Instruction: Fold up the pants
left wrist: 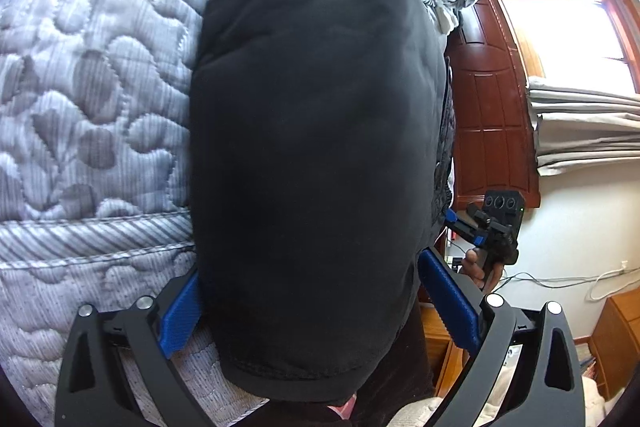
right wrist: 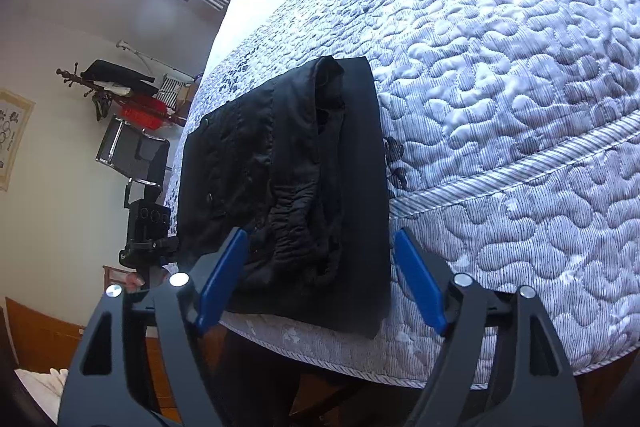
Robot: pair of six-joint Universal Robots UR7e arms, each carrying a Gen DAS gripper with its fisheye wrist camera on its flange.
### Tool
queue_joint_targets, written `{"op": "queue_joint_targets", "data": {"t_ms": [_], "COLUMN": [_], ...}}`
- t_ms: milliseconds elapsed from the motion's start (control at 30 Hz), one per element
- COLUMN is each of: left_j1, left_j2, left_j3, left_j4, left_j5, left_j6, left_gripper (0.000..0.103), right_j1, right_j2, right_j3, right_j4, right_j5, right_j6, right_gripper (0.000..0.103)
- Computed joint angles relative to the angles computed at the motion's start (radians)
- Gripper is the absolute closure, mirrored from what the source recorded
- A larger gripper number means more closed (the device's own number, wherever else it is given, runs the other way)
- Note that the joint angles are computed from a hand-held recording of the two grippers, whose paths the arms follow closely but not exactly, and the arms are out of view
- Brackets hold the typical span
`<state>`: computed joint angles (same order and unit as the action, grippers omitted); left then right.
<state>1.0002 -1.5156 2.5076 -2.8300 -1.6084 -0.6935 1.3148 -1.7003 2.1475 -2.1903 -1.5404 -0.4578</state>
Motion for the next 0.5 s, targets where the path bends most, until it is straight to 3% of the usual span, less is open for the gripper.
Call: {"op": "queue_joint_targets", "data": {"t_ms": [267, 500], "left_j1": [0.001, -0.001], "left_j2": [-0.006, 0.028], "left_j3": [0.009, -0.002], "left_j4": [0.009, -0.019], "left_j5": [-0.019, -0.029], "left_j6": [-0.018, -0.059], "left_gripper": [0.004, 0.004], "right_j1": [-0.05, -0.068], "right_j2": [0.072, 0.109], "right_j3": [-0.064, -0.08], "right_j4": [0.1, 0.128], "right_j5": [0.055, 0.052], "right_j6": [-0.009, -0.015], "right_gripper": [0.018, 0.017]}}
